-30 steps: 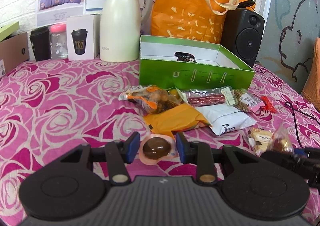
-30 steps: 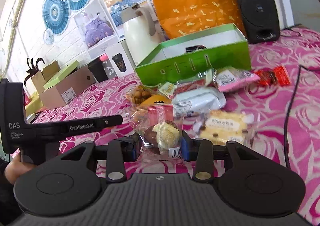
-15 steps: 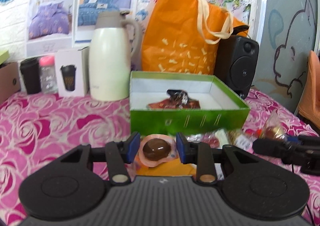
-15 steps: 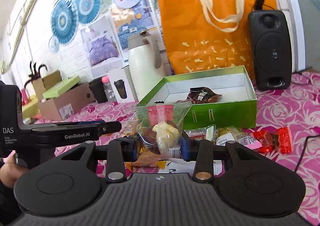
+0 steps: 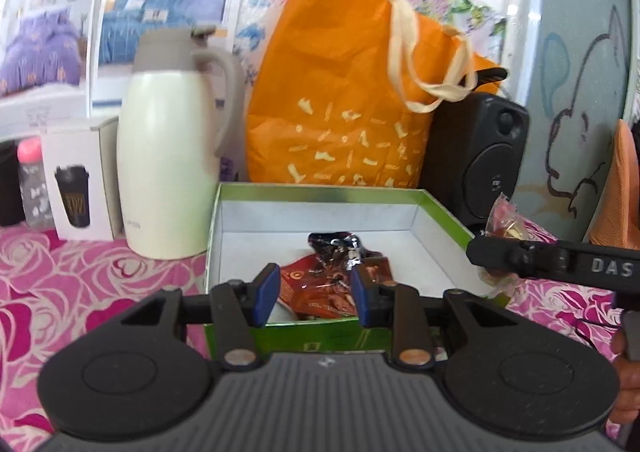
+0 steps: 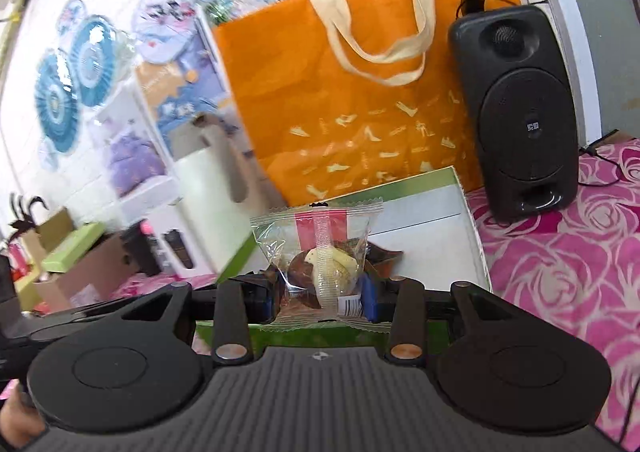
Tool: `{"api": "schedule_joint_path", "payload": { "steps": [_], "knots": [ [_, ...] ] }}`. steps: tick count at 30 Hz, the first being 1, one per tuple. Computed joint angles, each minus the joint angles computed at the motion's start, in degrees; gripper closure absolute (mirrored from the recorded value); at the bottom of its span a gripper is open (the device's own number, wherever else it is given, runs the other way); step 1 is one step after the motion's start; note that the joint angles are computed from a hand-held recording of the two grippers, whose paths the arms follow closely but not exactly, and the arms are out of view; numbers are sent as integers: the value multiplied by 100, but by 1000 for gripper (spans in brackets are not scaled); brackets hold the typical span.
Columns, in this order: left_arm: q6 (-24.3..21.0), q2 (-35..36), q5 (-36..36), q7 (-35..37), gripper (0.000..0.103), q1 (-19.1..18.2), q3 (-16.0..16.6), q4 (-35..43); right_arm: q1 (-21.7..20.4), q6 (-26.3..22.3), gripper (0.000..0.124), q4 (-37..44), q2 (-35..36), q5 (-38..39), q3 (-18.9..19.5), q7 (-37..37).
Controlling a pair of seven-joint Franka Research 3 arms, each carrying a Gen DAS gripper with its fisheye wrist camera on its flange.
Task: Organize snacks
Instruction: 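Carry the muffin bag over the green box with the right gripper, then lower the muffin bag into the green box and open the right gripper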
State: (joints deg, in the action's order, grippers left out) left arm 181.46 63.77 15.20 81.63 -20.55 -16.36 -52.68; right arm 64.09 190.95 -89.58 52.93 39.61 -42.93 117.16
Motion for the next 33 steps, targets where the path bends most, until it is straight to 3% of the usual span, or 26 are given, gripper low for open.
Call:
{"api": "schedule_joint_path", "payload": {
  "steps": [2,5,6,7,14,15,16,17,19,20,23,25,28,31,33],
  "knots": [
    [-53,-78,713,-660,76,178,-102,-171,-152,-55,56,109,45,-13,120,75],
    [422,-739,86,-341,74,5,440,-1314,-389,277,56,18,-94,-48,545,-43],
    [444,-838,156,-379,59,-32,539,-1484,-396,380,56,-27,-117,2,611,-125],
    [420,-868,249,-351,49,2,495,-1557,-376,431,56,-49,-118,83,629,-185],
    [-613,-43,301,608,49,263,-351,-487,-786,991,56,-278,-509,185,1477,-622],
    [-683,106,172,682,55,275,-423,-305,-784,1063,56,-319,-539,229,1522,-699],
    [-650,182,76,642,69,212,-310,-192,-785,1109,56,-333,-553,272,1560,-779],
    [-725,218,-13,566,77,115,-131,-72,-782,1135,56,-349,-569,313,1592,-868],
    [-751,254,-196,530,86,142,-149,-14,-834,1198,56,-354,-590,332,1717,-1026],
    [-739,212,-241,481,86,118,-62,-60,-887,1226,56,-346,-602,321,1803,-1092],
    [-455,40,-265,512,86,180,-52,-415,-1177,1343,56,-324,-664,169,2200,-1207],
    [-220,-115,-210,384,86,111,151,-669,-1292,1379,56,-303,-684,156,2379,-1318],
    [204,-372,-127,199,86,242,83,-1175,-1373,1408,56,-292,-716,213,2552,-1557],
    [811,-765,-30,-167,86,180,357,-1812,-1449,1455,56,-291,-759,289,2722,-1791],
    [1105,-989,108,-354,86,257,339,-2184,-1497,1465,56,-263,-775,372,2828,-1937]
  ]
}}
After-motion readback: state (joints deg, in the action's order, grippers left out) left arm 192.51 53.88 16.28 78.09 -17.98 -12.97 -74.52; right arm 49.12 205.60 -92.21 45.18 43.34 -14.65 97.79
